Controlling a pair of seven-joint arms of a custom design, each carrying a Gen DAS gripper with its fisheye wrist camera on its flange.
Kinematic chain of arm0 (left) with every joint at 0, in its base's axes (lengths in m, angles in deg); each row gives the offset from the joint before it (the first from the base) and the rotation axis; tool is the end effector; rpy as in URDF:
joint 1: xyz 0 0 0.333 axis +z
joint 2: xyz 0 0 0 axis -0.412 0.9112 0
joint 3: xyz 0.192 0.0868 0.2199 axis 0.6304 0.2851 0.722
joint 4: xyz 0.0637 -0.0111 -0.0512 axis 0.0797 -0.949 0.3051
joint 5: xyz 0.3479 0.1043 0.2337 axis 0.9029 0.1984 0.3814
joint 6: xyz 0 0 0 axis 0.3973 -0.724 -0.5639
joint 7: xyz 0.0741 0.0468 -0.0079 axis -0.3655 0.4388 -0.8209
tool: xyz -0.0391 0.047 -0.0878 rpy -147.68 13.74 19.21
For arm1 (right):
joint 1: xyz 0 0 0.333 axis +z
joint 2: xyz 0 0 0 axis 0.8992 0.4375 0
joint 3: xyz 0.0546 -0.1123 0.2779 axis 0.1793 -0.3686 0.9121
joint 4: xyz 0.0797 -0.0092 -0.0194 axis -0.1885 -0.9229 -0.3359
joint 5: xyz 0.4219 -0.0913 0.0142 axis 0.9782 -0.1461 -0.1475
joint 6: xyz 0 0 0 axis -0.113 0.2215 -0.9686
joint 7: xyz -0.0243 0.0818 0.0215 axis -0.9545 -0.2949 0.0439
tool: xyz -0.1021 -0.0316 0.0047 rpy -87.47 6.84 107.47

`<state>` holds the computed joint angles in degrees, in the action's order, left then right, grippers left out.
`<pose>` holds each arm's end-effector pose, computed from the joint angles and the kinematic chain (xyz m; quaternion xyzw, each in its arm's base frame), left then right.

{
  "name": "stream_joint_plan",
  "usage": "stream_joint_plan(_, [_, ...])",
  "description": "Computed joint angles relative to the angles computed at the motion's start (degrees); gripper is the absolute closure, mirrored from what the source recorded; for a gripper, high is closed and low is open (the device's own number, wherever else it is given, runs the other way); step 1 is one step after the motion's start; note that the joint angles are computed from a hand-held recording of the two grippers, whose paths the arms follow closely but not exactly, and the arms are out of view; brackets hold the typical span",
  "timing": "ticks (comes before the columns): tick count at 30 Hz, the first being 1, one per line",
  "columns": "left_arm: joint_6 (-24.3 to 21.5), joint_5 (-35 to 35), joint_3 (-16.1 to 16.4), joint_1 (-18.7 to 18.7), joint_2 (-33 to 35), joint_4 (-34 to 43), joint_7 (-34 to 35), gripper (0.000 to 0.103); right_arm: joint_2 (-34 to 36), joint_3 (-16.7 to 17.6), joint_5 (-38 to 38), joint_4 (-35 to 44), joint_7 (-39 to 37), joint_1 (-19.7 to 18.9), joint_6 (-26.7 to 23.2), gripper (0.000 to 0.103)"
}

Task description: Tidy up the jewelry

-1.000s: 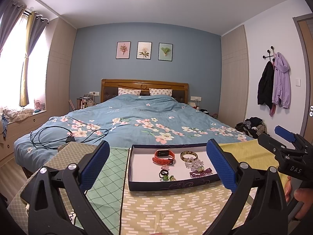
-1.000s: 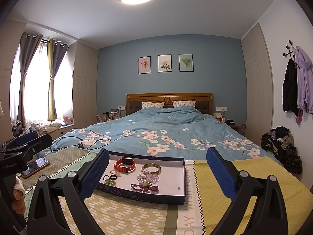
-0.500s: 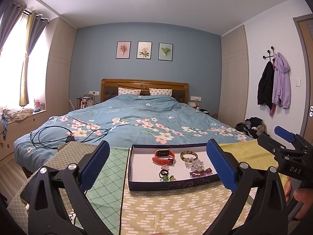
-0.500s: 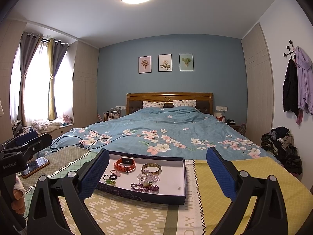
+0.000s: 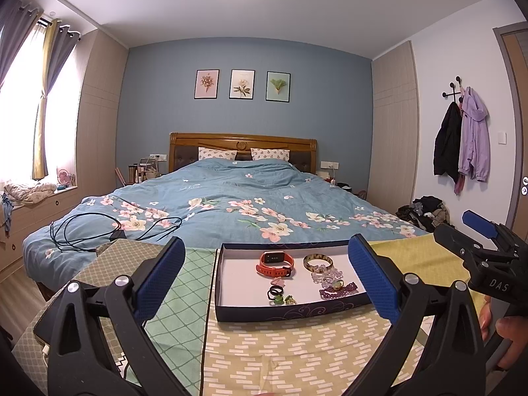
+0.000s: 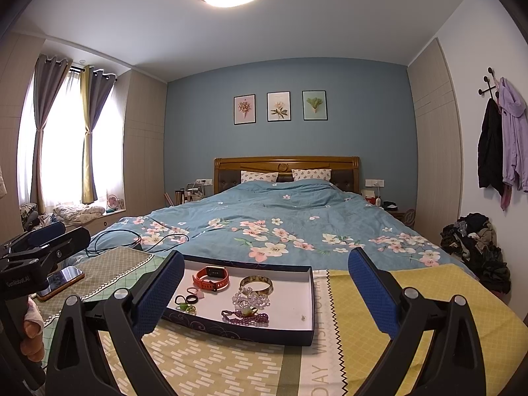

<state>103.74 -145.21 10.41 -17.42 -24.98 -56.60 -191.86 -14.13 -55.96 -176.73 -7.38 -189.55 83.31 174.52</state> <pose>0.7360 -0.0361 0.5739 -0.4016 0.6429 -0.5716 0.3142 0.6587 0.2386 0.5808 -0.4610 0.5944 -0.5147 0.4114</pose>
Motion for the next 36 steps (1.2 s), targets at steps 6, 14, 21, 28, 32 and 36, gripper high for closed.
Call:
stream_joint_plan(6, [-0.1, 0.22, -0.03, -0.04, 0.05, 0.0, -0.21, 0.006, -0.09, 0.01, -0.02, -0.17, 0.08, -0.04, 0.1, 0.007])
stream_joint_plan(14, [0.0, 0.38, -0.06, -0.08, 0.05, -0.09, -0.3, 0.006, -0.02, 0.02, -0.05, -0.16, 0.16, -0.02, 0.16, 0.007])
stream_joint_plan(21, [0.05, 0.68, -0.16, -0.04, 0.17, 0.08, -0.57, 0.006, 0.0, 0.01, -0.02, -0.18, 0.02, 0.01, 0.05, 0.007])
stream_joint_plan(28, [0.08, 0.68, -0.23, 0.01, 0.19, 0.13, -0.56, 0.006, 0.17, -0.05, 0.07, -0.01, -0.12, 0.11, -0.01, 0.007])
stream_joint_plan(32, [0.09, 0.69, -0.26, 0.03, 0.2, 0.14, -0.55, 0.006, 0.15, -0.07, -0.14, -0.05, 0.12, 0.11, 0.1, 0.007])
stream_joint_plan(36, [0.06, 0.85, -0.25, 0.01, 0.19, 0.1, -0.7, 0.006, 0.36, -0.04, -0.05, 0.1, 0.02, 0.18, 0.02, 0.007])
